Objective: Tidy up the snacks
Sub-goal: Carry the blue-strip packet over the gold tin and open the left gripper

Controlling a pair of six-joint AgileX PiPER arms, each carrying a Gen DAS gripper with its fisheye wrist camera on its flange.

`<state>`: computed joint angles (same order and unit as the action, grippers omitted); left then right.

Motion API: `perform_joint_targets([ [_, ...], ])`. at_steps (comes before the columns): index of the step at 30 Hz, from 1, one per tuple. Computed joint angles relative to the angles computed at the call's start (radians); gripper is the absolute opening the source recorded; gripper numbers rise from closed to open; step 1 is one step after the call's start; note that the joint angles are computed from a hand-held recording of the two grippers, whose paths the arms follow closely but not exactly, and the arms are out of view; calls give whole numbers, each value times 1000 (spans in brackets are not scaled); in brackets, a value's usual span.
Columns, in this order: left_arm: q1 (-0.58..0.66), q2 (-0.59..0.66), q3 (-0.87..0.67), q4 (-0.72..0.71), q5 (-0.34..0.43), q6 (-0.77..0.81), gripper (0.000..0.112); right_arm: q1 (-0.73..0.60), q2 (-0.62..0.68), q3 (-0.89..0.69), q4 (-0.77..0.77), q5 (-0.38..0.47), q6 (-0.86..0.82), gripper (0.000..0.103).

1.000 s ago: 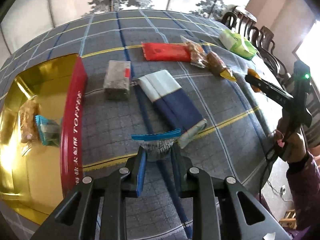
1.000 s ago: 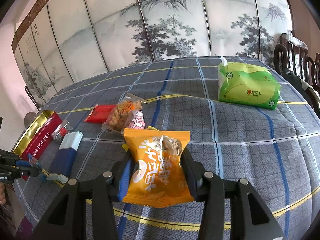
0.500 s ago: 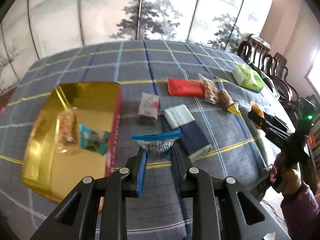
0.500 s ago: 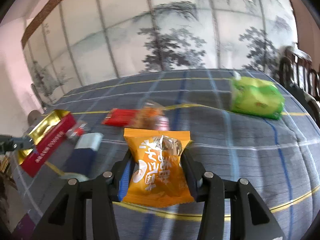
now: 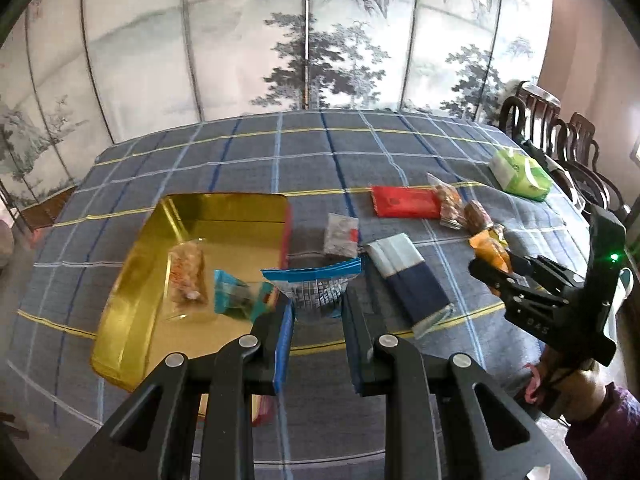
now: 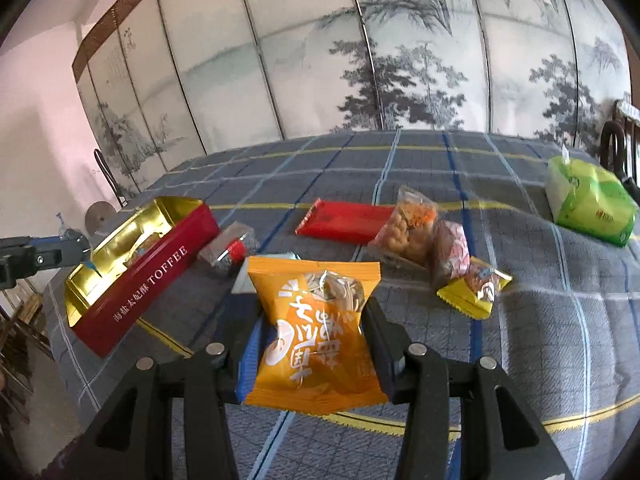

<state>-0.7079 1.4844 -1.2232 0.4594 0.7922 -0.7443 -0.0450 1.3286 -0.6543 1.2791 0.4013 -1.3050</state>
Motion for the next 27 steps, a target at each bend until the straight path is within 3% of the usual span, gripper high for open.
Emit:
perform_joint_targets([
  [27, 221, -72, 176, 88, -28, -70, 21, 11, 14, -5, -25, -14, 22, 47],
])
